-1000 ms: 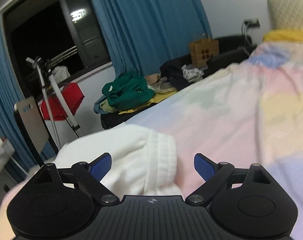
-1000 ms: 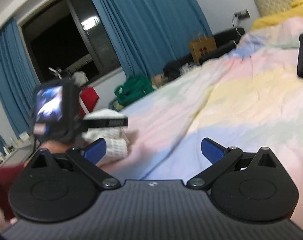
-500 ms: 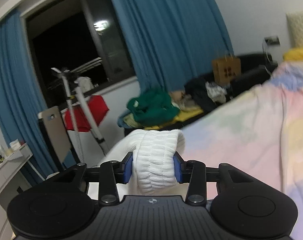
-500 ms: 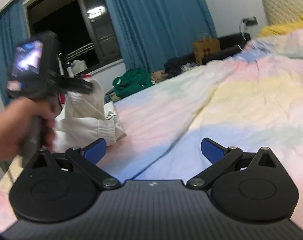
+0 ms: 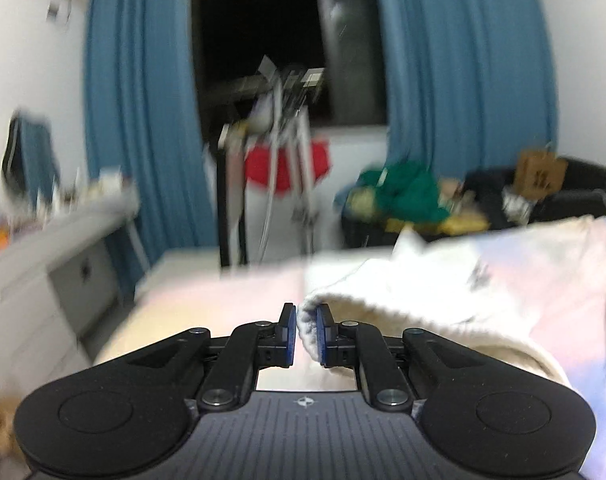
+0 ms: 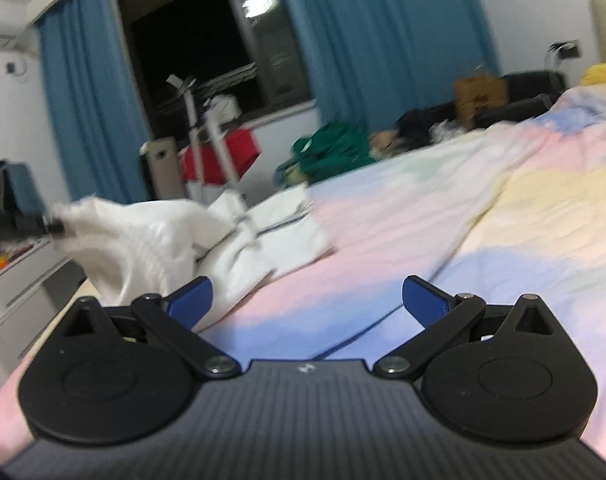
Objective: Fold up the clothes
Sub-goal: 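Close the left gripper on the ribbed sweatpants cuff, then lift the held cuff with the left gripper, pulling the pants leg out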
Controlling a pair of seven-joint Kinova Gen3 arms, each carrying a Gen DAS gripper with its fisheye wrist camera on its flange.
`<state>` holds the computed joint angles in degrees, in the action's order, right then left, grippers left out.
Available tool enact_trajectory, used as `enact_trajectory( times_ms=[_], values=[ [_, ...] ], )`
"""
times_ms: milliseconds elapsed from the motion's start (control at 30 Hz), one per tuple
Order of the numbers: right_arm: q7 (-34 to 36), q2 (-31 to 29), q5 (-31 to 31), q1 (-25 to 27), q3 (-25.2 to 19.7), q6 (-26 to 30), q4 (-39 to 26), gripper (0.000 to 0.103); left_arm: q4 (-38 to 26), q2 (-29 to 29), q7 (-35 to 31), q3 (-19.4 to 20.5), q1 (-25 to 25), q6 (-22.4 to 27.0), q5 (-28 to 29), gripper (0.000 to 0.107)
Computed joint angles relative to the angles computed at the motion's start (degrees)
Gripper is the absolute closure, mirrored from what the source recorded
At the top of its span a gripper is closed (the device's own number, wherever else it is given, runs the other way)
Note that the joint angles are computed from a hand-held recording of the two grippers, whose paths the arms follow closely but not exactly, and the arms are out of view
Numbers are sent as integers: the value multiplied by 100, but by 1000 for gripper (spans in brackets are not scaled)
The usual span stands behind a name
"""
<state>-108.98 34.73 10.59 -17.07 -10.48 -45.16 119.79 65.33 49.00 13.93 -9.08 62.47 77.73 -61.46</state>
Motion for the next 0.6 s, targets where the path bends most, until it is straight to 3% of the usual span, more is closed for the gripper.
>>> enact_trajectory(
  times_ms=[100,200,300,333,433,533,600],
  values=[
    [-315,32,577,161,-249,672,-293,0,796,-225,699,23,57,-177,105,92],
    [-331,22,746,88,-309,936,-367,0,1593,-466,1398,-178,304,-634,-34,87],
    [-523,65,1102,242,-522,1077,-448,0,2260,-667,2017,-35,378,-907,-692,75],
    [-575,80,1180,249,-565,1152,-493,0,2360,-693,2129,128,317,-868,-925,63],
    [-565,116,1237,159,-583,1216,-534,0,2438,-615,2283,324,266,-965,-1423,52],
    [-545,167,1325,120,-616,1273,-609,0,1963,-307,1825,626,-40,-974,-1557,52],
    [-550,196,1391,125,-651,1306,-619,0,1620,-104,1685,527,-69,-996,-1469,53]
  ],
)
